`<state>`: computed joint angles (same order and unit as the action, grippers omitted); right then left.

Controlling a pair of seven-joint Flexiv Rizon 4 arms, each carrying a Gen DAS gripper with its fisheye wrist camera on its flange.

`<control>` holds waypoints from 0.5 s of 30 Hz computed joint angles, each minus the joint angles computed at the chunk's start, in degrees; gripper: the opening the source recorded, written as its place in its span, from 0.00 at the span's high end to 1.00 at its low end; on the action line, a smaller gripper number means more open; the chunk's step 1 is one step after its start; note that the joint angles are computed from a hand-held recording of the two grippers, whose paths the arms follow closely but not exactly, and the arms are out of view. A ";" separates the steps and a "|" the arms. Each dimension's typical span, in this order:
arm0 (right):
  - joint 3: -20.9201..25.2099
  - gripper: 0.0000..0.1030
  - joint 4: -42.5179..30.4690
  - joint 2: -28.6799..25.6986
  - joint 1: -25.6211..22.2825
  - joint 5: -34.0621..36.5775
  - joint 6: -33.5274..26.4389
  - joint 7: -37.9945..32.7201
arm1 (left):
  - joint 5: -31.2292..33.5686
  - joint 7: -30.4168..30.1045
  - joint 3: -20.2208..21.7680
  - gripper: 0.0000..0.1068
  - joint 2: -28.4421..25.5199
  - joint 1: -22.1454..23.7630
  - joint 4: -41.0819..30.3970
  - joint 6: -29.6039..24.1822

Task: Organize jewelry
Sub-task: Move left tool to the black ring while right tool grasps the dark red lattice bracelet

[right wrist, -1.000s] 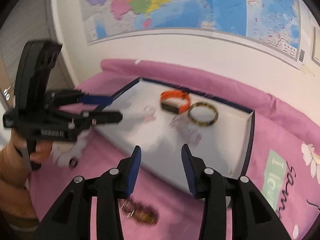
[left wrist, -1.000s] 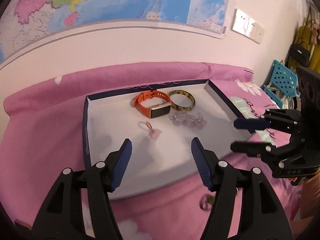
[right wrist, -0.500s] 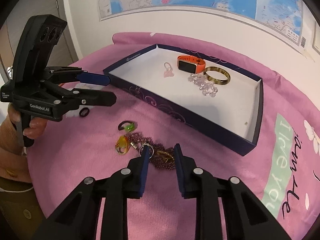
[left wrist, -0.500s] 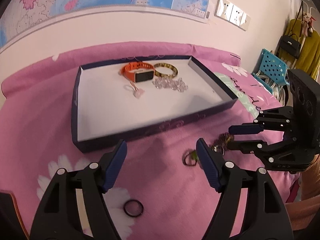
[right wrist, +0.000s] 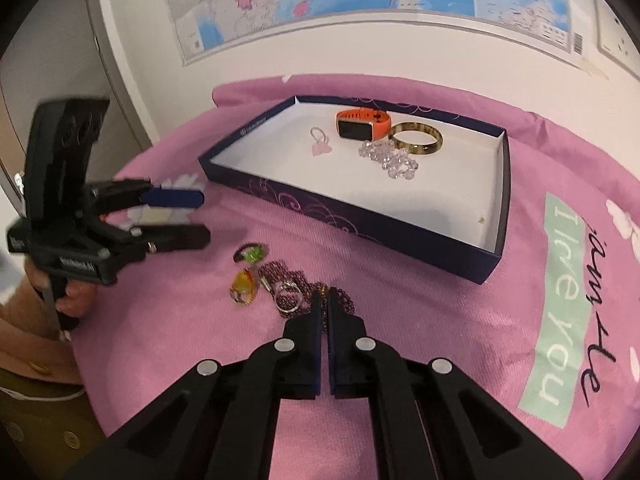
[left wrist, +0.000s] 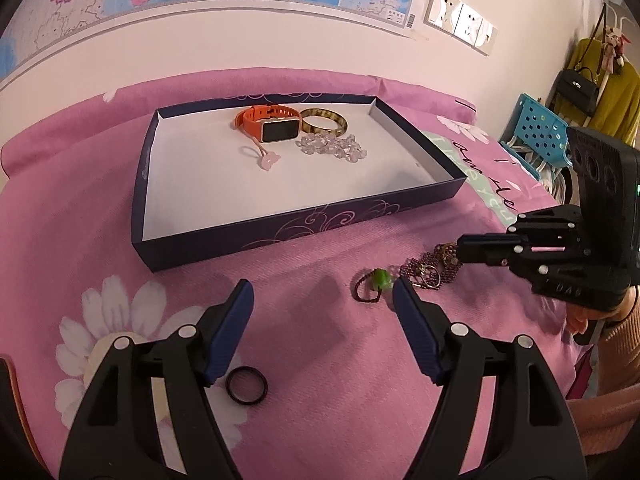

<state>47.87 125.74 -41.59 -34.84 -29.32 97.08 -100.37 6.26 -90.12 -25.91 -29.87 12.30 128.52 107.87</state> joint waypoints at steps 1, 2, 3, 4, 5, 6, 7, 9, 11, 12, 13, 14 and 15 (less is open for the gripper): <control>0.85 0.99 -0.02 -0.41 -0.84 0.09 0.14 0.08 | 0.16 0.07 -0.09 0.33 0.06 0.06 0.11 0.10; 2.28 0.99 -0.13 -1.15 -2.24 -0.14 -0.21 0.07 | 0.30 0.09 -0.24 0.33 0.12 0.19 0.22 0.17; 3.23 0.99 -0.15 -1.64 -3.18 -0.31 -0.36 0.01 | 0.54 0.13 -0.51 0.33 0.17 0.44 0.38 0.28; 3.66 0.99 -0.15 -1.84 -3.62 -0.26 -0.22 0.16 | 0.76 0.22 -0.62 0.33 0.20 0.49 0.50 0.33; 4.00 0.99 -0.29 -2.11 -3.95 -0.38 -0.50 0.31 | 0.80 0.24 -0.52 0.33 0.31 0.37 0.59 0.32; 4.17 0.98 -0.42 -2.24 -4.13 -0.29 -0.84 0.59 | 0.77 0.29 -0.30 0.33 0.37 0.10 0.63 0.23; 4.22 0.96 -0.58 -2.35 -4.18 -0.15 -1.26 0.78 | 0.79 0.36 -0.29 0.33 0.32 0.04 0.65 0.11; 2.25 0.89 -0.73 -1.60 -2.30 1.08 -0.53 1.65 | 0.77 0.47 -0.18 0.33 0.28 -0.18 0.77 0.06; 1.05 0.87 -1.01 -1.31 -1.18 1.61 -1.03 2.40 | 0.60 0.62 0.12 0.33 0.24 -0.59 0.76 -0.15; 0.83 0.83 -1.28 -1.44 -0.92 2.08 -1.50 2.80 | 0.61 0.67 -0.19 0.33 0.12 -0.37 0.76 -0.27; 1.61 0.79 -1.65 -2.10 -1.54 2.36 -2.58 2.83 | 0.55 0.68 -0.28 0.33 0.09 -0.31 0.80 -0.29; 2.22 0.76 -1.82 -2.55 -2.00 2.77 -3.17 2.46 | 0.52 0.70 -0.48 0.33 -0.01 -0.15 0.78 -0.37; 2.59 0.75 -1.82 -2.77 -2.20 3.21 -3.43 1.93 | 0.58 0.75 -0.93 0.33 -0.16 0.26 0.76 -0.47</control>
<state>50.46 123.92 -44.37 -37.05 -26.11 93.65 -98.44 6.84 -89.37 -26.84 -30.02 12.56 129.27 107.40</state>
